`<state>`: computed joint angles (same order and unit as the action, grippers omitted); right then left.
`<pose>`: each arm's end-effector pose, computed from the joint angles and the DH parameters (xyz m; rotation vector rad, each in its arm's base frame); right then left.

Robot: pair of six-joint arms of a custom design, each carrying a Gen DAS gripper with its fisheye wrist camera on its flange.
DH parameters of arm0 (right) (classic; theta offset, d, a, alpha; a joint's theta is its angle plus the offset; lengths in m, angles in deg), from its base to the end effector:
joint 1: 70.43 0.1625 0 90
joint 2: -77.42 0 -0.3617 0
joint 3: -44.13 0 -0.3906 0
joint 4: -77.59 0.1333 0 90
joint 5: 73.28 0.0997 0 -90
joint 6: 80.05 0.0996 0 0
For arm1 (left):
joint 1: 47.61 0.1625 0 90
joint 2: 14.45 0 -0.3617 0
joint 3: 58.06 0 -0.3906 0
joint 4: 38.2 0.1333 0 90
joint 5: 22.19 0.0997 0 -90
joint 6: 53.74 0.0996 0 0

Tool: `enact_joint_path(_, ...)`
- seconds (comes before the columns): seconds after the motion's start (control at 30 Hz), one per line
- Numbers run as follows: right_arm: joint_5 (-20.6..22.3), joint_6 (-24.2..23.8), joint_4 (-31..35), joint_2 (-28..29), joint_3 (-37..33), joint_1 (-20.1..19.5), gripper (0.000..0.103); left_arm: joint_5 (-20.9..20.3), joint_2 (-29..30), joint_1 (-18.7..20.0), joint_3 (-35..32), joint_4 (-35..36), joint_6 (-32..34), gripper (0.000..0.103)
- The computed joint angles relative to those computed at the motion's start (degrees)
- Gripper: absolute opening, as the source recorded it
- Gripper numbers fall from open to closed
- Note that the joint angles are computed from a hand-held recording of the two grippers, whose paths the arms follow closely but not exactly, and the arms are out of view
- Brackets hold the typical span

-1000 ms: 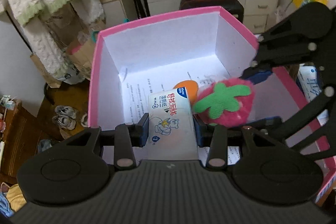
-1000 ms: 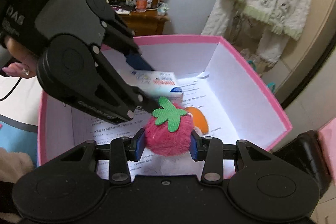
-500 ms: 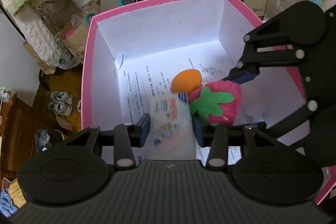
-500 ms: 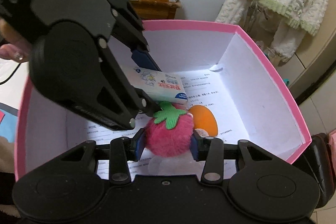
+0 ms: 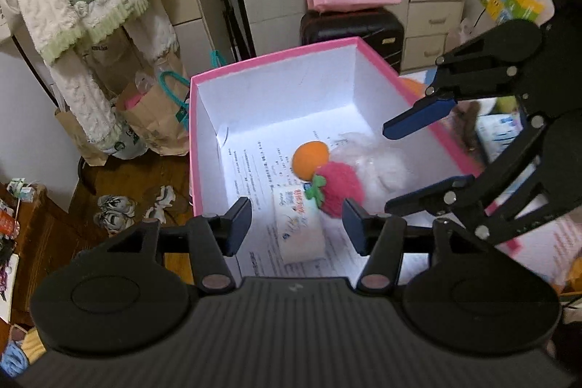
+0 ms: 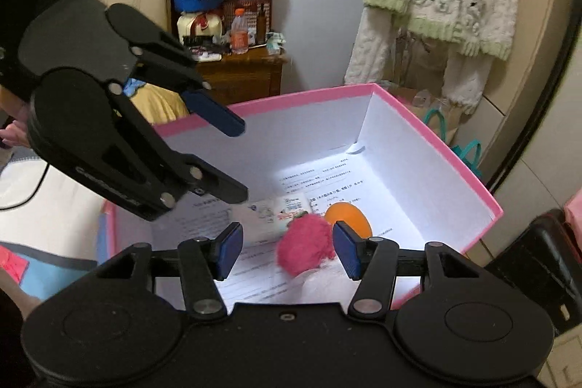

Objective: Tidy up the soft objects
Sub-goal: 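Open the right gripper dropping the strawberry while the left gripper releases the carton, then move both tools back to the lilac plush bunny on the bed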

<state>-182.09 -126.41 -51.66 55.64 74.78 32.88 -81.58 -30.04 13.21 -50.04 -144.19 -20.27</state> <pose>0.2954 -0.8092 0.2056 1.2043 -2.3373 0.5600 -0.2592 -0.8417 0.2724 1.2016 2.2542 -0.5054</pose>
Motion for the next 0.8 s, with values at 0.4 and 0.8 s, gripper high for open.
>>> enact_joint_path(0.4,-5.51,4.92,-7.56,-8.33,15.20,3.37,0.060,-3.14,-14.91,-1.63,22.10,-1.65,-3.12,0.059)
enact_joint_path(0.8,-10.37,5.43,-15.65,-16.15,28.66,6.44,0.061,-4.76,-27.12,-3.31,40.56,-6.84,-5.08,0.069)
